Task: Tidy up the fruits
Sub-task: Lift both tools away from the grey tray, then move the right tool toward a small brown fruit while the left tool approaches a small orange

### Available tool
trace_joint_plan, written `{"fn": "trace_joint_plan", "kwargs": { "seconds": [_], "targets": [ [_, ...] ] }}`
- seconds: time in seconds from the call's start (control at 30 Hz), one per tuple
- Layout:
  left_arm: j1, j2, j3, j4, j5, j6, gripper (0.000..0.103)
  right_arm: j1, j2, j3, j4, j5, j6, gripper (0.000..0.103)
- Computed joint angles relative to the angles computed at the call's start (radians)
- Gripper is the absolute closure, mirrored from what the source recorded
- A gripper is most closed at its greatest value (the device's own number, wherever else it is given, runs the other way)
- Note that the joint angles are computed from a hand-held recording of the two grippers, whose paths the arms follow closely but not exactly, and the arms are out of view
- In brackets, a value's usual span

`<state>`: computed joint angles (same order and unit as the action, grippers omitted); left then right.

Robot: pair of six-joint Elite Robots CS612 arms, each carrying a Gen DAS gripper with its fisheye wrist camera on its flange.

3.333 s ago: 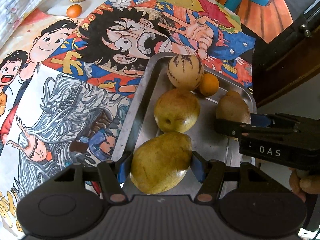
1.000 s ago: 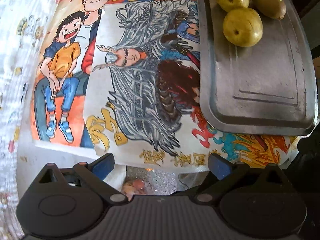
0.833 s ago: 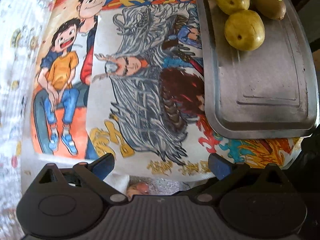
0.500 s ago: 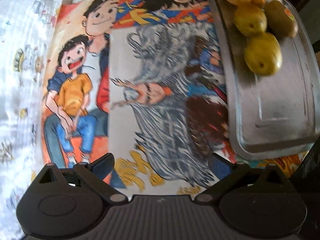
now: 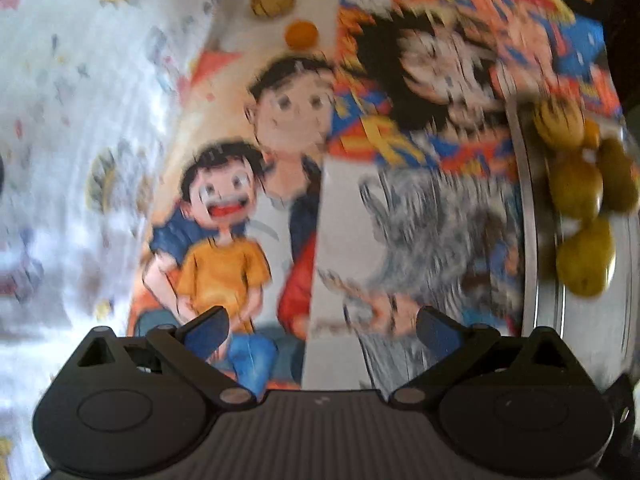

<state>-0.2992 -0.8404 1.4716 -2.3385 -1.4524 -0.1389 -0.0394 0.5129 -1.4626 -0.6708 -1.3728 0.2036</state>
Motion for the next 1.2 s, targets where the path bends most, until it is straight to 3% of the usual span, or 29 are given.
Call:
{"fn": "trace_joint_plan", "kwargs": {
  "seconds": [0.1,0.3,0.47,0.73,1.0,1.2],
  "targets": [
    [0.007,0.015,-0.014,-0.061,0.004,-0.009,0.001,0.01,-0.012,0.034,-0.088,-0.002,-0.007,0.001],
    [0.016,0.063,-0.054,-0.204,0.029,-0.049,0.001,0.034,0.004,0.088,-0.443,0.016,-0.059,0.001],
    [0.022,0.12,-0.111,-0.313,0.049,-0.084,0.001,0.048,-0.008,0.195,-0.69,0.055,-0.202,0.001],
    [0.033,0.195,-0.178,-0.412,0.052,-0.057,0.001,0.072,-0.054,0.398,-0.985,0.113,-0.393,0.001],
    [0.044,0.241,-0.217,-0.472,0.012,-0.046,0.001,0.099,-0.162,0.697,-1.15,0.125,-0.52,0.001],
    [0.05,0.273,-0.256,-0.49,-0.021,0.008,0.001,0.112,-0.274,0.967,-1.25,0.113,-0.53,0.001]
  ]
}}
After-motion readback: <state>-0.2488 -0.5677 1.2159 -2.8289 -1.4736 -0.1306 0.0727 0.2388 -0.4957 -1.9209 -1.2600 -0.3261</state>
